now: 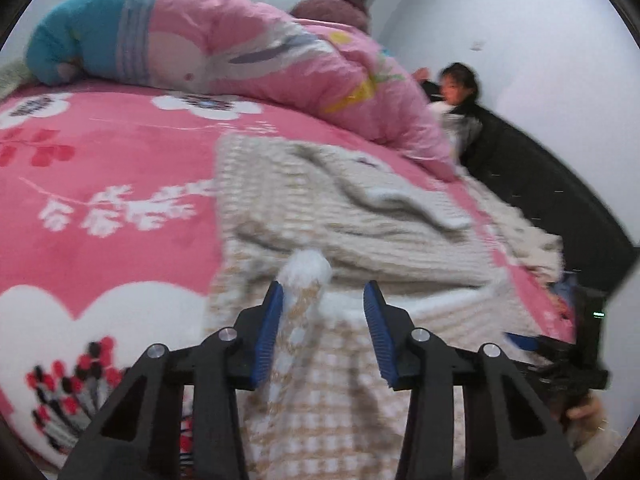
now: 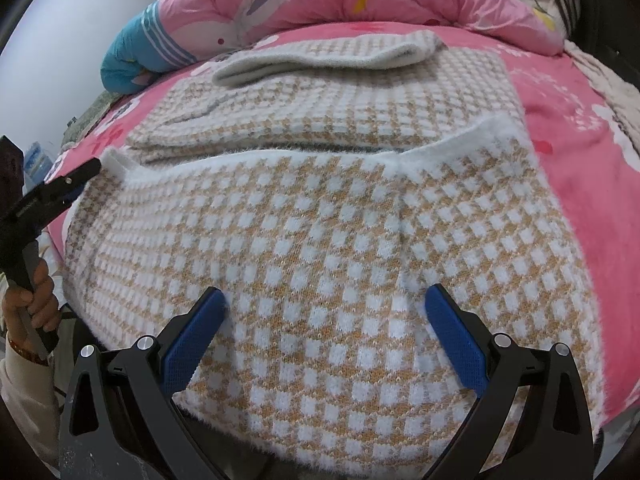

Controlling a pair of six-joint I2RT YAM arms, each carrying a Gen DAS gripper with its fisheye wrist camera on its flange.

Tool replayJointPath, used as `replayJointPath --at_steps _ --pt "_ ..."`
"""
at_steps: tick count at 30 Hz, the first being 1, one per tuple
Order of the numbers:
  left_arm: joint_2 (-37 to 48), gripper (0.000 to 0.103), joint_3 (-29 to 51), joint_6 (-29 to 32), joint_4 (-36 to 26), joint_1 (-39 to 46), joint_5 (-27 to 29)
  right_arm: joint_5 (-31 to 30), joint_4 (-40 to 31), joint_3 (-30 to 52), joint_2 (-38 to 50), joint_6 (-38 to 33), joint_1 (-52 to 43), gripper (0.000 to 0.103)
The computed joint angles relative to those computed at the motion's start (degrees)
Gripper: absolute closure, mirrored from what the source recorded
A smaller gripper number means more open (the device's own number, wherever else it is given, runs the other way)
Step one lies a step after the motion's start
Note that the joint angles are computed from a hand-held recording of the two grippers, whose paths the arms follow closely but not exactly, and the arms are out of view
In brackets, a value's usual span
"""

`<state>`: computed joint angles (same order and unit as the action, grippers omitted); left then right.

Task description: Fold large clothes

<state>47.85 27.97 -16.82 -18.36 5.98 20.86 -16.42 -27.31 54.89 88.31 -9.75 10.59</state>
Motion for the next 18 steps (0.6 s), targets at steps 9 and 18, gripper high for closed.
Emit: replayJointPath --at_steps 9,18 --pt "13.0 0.058 3.9 -0.2 0.1 3.5 3.5 -0.3 -0.2 1.1 1.0 -0.8 -0.4 0.008" --pt "10.9 0.053 5.8 2.7 -9.0 -3.4 -3.3 -0.3 0.7 1.4 2.0 -0.4 0.0 0.008"
